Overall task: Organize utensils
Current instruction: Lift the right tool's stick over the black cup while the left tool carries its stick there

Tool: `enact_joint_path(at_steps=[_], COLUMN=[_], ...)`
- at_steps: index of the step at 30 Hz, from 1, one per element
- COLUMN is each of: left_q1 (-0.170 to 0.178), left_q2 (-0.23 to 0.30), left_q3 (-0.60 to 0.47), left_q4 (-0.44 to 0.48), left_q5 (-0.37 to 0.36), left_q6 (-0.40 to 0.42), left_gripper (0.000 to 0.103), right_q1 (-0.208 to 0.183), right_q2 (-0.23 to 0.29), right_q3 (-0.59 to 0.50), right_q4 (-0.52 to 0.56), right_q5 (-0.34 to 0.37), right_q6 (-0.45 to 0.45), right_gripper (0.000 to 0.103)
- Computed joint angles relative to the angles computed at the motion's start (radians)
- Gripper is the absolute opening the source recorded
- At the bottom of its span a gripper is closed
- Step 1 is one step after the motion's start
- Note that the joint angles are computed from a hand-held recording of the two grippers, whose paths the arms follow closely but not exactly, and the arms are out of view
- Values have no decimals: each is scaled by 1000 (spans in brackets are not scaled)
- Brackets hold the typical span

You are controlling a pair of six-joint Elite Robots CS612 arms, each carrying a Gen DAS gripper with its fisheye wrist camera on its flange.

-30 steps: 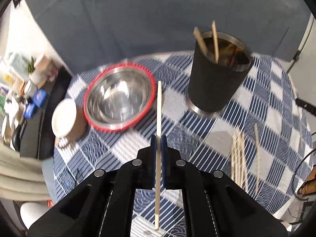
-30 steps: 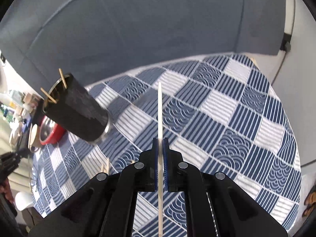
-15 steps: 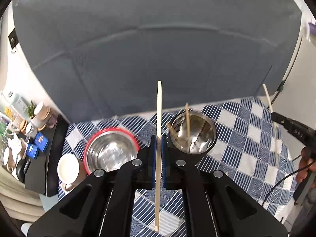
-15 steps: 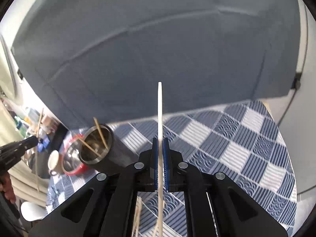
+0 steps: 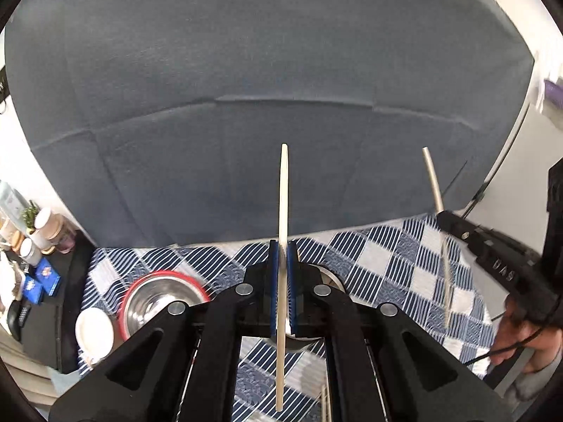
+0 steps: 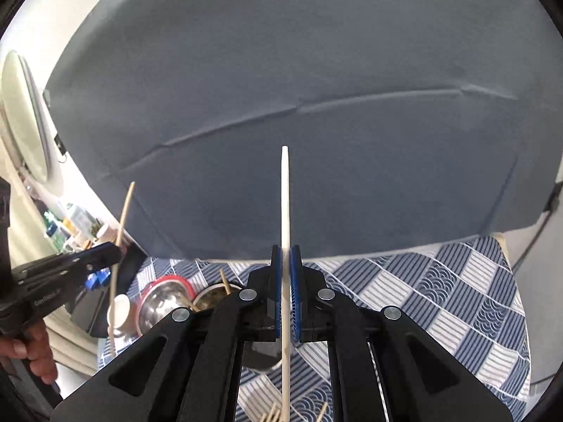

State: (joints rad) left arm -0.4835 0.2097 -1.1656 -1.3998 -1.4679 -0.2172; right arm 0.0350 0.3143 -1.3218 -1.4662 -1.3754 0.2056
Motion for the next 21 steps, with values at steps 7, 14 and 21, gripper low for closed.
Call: enact_joint_path(at_steps=[7, 14, 21], left_q1=[16, 26, 32], left_q2=[17, 39, 93], left_q3=[33, 64, 60], left_q4=[-163, -296, -459], left_q5=[-67, -92, -75], left_q6=[-35, -41, -114], left_gripper=[5, 5, 5], right_q1=[11, 19, 24], right_q2=[-16, 1, 45], right_q3=[79, 137, 163], right_q4=[-102, -271, -468], right_q5=[39, 101, 155], right_q6=[-32, -21, 26], right_gripper=[5, 5, 5])
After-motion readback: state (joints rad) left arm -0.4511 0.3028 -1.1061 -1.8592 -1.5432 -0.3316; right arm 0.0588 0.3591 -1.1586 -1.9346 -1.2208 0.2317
